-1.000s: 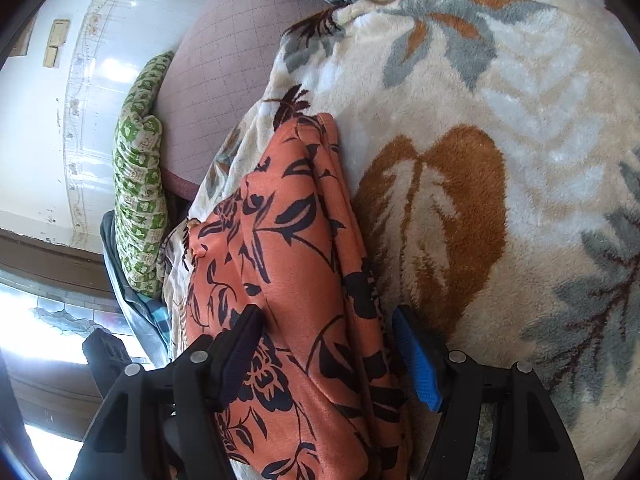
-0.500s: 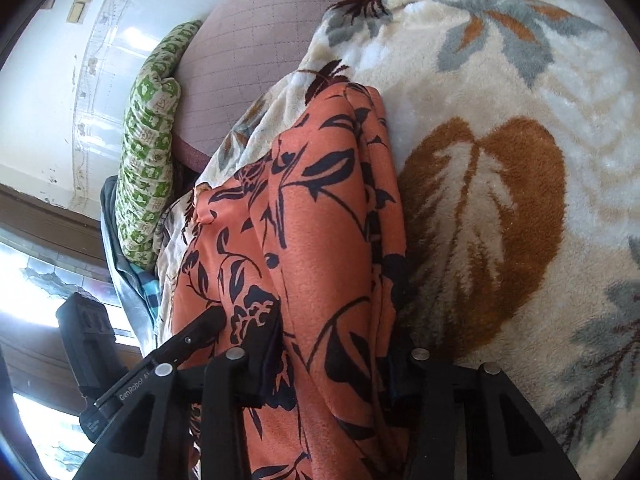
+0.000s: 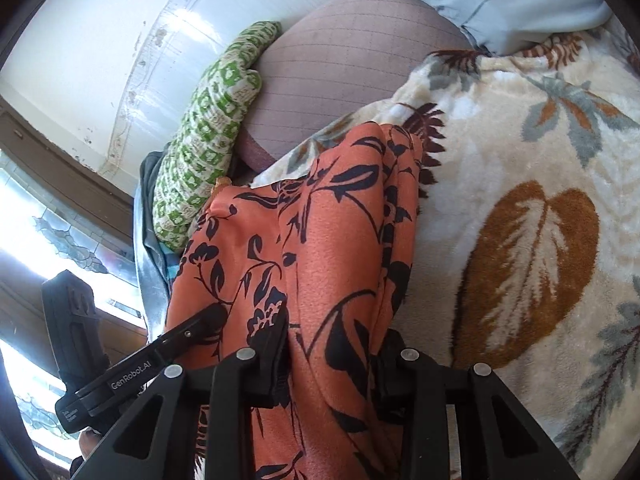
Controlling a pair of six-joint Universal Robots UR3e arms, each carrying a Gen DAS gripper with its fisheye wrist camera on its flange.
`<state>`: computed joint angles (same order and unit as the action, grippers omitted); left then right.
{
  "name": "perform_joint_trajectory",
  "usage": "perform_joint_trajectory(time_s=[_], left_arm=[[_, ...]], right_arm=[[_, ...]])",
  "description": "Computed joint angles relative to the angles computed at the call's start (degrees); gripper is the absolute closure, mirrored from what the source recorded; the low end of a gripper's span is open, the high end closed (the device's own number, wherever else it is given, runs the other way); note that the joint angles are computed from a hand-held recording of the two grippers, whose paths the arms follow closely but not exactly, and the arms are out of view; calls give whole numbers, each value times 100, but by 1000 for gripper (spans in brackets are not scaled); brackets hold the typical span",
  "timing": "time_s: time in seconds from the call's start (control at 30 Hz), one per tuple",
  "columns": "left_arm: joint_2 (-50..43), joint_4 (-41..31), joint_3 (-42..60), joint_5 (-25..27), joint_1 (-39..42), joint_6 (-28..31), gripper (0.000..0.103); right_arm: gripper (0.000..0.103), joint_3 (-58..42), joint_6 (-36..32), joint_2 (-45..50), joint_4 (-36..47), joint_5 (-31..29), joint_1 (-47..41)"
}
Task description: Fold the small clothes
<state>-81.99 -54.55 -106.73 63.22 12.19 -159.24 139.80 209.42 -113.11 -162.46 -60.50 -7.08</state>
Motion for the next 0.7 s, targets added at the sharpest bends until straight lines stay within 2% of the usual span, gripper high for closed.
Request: perform_joint_trajectory(time_s=[0.13,0.27,0.33,0.37,0.4,0.43,0.5,0.57,0.7], left_arm=[[407,-123,-386,59,432,346,62],[326,-76,-806,211,736,527,61],[73,200,-1052,409,723,538,55],[27,449,-1255,325,805,524,49],[31,669,-1422,237,872,498,44],[34,789,-1495,217,887,467,42],[-33,973,-1491,394,787,347,29],[11,912,-1444,471,750,349,29],[437,891,-1467,824,631,311,29]], right_arm=[[69,-259,397,657,-591,-393,750],[69,-534,726,1391,-771,-672,1305],[69,-772,770,1737,-382,-752,1458],[67,-926,765,1876,-17,-864,1534],[59,-971,709,2041,74,-819,1495],[55,-861,705,2086,-37,-668,1382],[48,-630,710,2043,-133,-249,1086],[47,-596,612,1991,-54,-128,1009],[44,-798,482,1786,384,-378,1114]])
